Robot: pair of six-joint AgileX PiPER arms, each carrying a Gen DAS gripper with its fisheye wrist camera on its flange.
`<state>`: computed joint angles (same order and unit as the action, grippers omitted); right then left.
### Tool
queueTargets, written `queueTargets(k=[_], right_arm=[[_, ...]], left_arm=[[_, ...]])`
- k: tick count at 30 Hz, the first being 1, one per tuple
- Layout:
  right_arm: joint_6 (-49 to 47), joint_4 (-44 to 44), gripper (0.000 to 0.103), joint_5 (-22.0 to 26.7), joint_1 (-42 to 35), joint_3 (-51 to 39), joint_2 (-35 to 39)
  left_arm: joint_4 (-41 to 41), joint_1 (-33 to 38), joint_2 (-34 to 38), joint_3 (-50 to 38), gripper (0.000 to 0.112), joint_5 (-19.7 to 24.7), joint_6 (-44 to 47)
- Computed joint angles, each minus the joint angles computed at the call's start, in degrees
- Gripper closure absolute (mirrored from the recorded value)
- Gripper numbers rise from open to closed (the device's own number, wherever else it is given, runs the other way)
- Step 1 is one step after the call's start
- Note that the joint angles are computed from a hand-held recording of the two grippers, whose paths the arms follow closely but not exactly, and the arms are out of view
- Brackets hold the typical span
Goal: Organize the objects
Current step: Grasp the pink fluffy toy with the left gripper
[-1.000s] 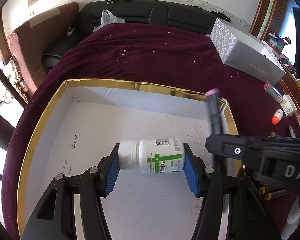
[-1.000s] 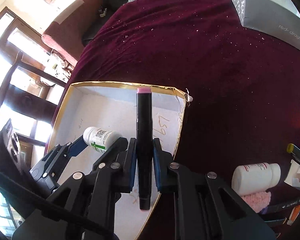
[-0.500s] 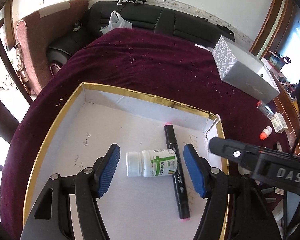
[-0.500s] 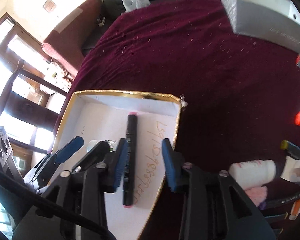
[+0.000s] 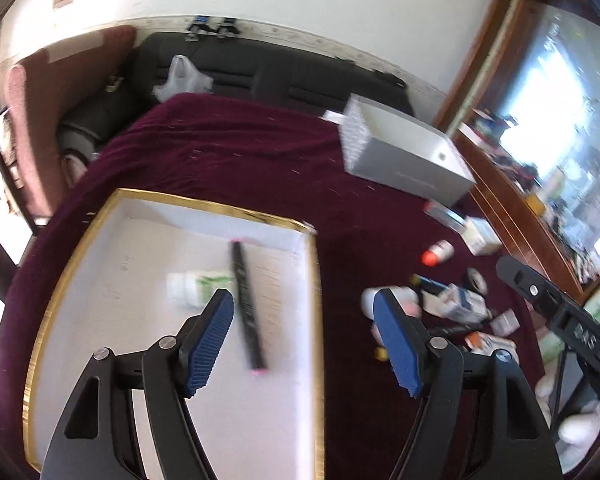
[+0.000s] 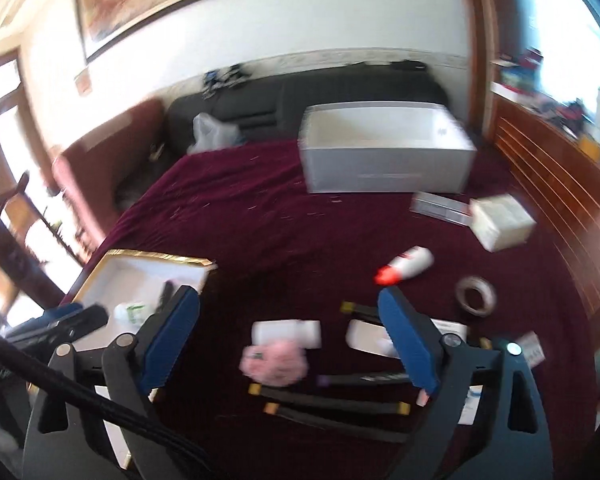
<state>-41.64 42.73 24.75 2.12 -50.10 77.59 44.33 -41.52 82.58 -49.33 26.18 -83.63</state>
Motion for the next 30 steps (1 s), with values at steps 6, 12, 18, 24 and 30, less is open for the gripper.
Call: queueTargets(k=[6,12,18,24,30], right_arm=[[-13.32,12.77,0.011,13.23,-18.80,1.47,6.88],[-22.02,16.79,0.011,18.74,-28.44,2.97,10.12],[-27.11,19.66,0.011,20.89,-31.48,3.33,13.08],[-29.12,18.93,0.011,22.93,-31.66,3.05,14.05],[-30.24,14.90,0.011,26.53,-28.62,2.76,14.80]], left_arm=[[-1.42,-6.61,14.24,-11.66,0.046,2.76,0.50],[-8.52,-6.27,27.60,-25.47,0.046,8.45,7.71],[-9.99,-5.63,33.46,-30.91,0.046,9.77,8.31],[-14.60,-5.59,32.22,-28.63,0.089,5.01,15.00],[-7.76,-8.61,21.59,-18.32,0.092,1.55,6.49]])
